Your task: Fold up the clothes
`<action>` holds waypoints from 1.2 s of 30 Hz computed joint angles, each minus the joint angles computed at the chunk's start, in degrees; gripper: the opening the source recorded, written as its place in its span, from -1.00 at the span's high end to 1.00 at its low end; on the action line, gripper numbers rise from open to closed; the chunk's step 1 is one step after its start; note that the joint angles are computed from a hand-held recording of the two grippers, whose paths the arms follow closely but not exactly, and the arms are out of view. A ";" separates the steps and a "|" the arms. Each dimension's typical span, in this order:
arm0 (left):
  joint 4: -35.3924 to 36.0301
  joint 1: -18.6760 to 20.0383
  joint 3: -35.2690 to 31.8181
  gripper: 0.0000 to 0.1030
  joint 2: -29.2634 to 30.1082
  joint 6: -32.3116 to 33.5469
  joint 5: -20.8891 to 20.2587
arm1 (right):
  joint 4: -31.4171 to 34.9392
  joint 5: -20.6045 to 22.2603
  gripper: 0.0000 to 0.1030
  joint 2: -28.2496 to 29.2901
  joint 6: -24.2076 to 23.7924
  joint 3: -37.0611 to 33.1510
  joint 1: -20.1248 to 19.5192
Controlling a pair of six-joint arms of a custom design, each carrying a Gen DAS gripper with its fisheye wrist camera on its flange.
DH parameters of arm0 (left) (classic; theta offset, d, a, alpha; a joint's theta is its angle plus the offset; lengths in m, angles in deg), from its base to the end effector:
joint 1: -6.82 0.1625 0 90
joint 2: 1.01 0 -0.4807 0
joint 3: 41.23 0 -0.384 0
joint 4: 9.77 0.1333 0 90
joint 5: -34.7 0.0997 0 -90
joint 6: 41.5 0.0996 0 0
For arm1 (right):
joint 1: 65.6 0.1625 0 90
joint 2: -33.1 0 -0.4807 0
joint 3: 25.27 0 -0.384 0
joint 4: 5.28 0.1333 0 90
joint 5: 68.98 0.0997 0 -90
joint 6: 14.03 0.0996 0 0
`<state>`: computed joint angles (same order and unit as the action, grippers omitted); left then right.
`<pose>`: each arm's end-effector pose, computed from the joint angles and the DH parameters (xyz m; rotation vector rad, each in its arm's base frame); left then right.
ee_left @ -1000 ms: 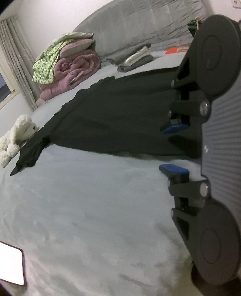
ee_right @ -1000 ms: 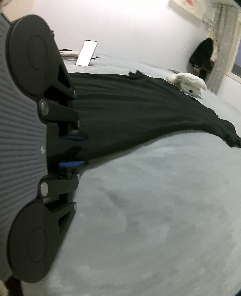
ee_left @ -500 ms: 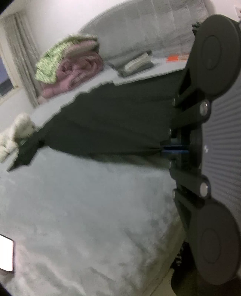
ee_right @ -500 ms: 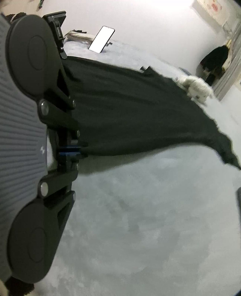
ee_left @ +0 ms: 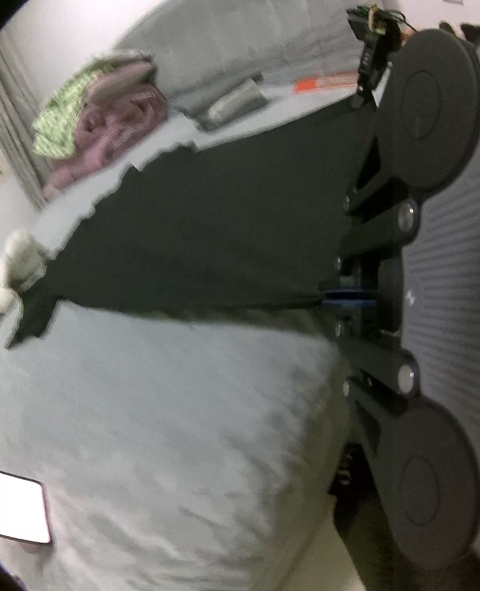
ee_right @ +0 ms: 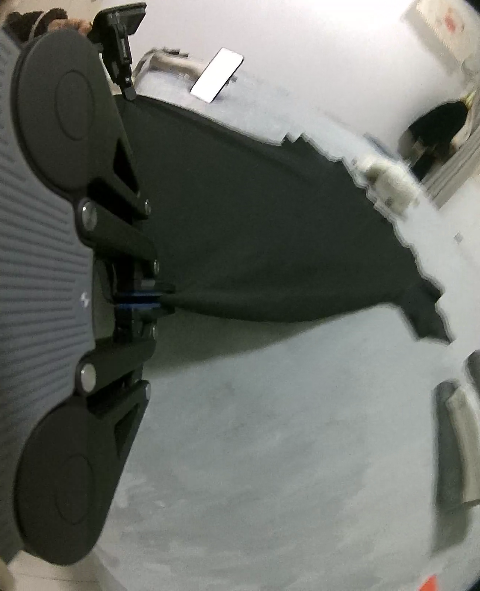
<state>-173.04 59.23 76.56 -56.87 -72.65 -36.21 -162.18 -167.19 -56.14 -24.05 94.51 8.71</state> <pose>-0.2143 -0.5503 0.1488 0.1159 2.9312 -0.5188 -0.0140 -0.4903 0.4278 -0.2004 -2.7382 0.8349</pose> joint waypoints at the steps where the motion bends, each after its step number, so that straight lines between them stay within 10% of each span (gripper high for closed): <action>1: 1.51 0.19 -0.27 0.93 0.33 -0.15 0.52 | 0.30 -0.90 0.88 0.50 0.44 0.07 -0.25; 5: 12.67 -0.51 -2.22 0.92 0.39 -1.25 5.72 | 0.87 -4.13 0.83 1.42 0.68 0.19 -0.51; 12: 3.29 -0.95 -0.46 0.77 -1.96 1.91 7.42 | -2.98 -7.07 0.69 1.35 -1.58 -0.16 1.26; 16: -1.86 -2.23 -1.99 0.33 -0.24 6.17 10.03 | -8.15 -6.99 0.68 3.65 -3.00 -0.77 2.25; 20: -4.19 -2.78 -5.78 0.23 3.37 11.31 11.23 | -12.30 -8.62 0.37 7.36 -5.11 -2.33 4.04; 36: -13.15 -1.00 -31.30 0.11 25.36 32.14 14.66 | -23.89 -8.69 0.37 24.75 -14.19 -15.45 7.95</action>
